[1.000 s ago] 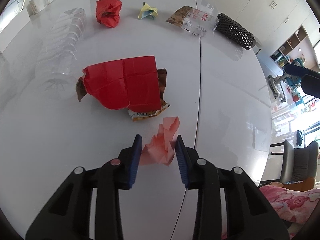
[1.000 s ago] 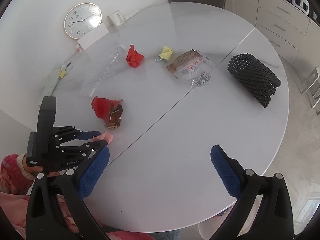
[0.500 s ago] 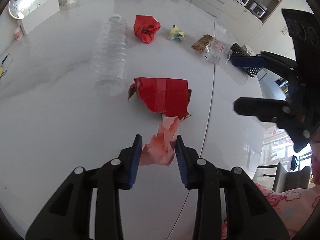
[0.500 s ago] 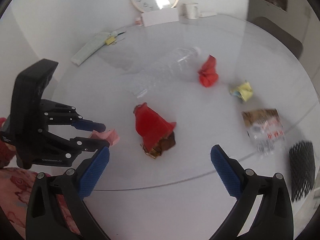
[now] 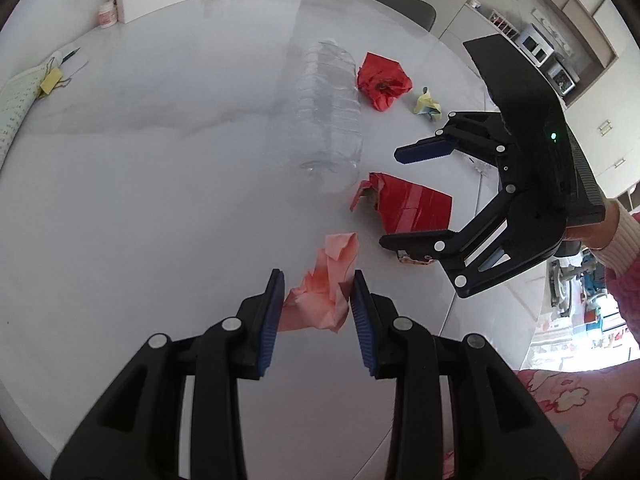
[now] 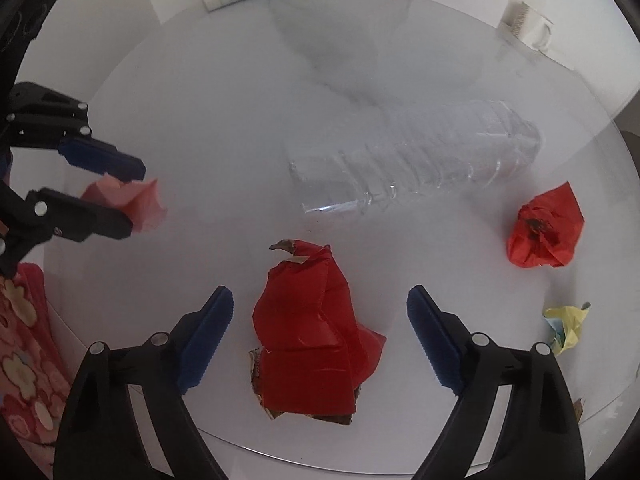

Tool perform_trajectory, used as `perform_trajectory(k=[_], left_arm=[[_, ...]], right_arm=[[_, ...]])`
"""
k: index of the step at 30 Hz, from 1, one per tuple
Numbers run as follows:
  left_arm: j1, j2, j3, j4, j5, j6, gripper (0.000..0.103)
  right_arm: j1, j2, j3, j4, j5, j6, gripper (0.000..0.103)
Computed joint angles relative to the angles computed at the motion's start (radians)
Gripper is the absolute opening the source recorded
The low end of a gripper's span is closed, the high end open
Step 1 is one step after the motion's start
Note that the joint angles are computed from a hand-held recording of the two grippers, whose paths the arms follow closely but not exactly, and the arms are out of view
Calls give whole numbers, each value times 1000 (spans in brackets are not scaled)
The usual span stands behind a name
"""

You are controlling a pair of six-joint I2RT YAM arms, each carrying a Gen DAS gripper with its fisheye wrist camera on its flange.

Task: Collect trash
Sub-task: 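Grasp the red wrapper with the right gripper while the left gripper holds the pink paper, then carry pink paper and red wrapper to the wastebasket and open both grippers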

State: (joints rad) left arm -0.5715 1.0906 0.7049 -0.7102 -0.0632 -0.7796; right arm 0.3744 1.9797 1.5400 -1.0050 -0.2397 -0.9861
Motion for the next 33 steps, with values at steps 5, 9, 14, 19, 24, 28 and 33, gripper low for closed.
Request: perform_trajectory(k=[5, 9, 14, 19, 24, 28, 33], left_arm=[[20, 19, -11, 19, 6, -9, 33], [16, 56, 9, 36, 3, 0, 33], [0, 39, 34, 13, -10, 23, 33], [-35, 45, 87, -13, -25, 44, 33], [-89, 110, 167, -10, -18, 107, 33], [-152, 227, 270, 16, 24, 197, 33], [-286, 430, 479, 21, 97, 335, 33]], right_arm=[[25, 15, -15, 31, 57, -25, 52], [3, 25, 45, -29, 2, -3, 51], [-56, 45, 159, -135, -114, 81, 51], [-155, 54, 259, -211, -271, 215, 51], [-287, -20, 242, -202, -353, 317, 51], [-448, -161, 99, -162, -362, 356, 51], [-739, -358, -136, -149, -332, 305, 51]])
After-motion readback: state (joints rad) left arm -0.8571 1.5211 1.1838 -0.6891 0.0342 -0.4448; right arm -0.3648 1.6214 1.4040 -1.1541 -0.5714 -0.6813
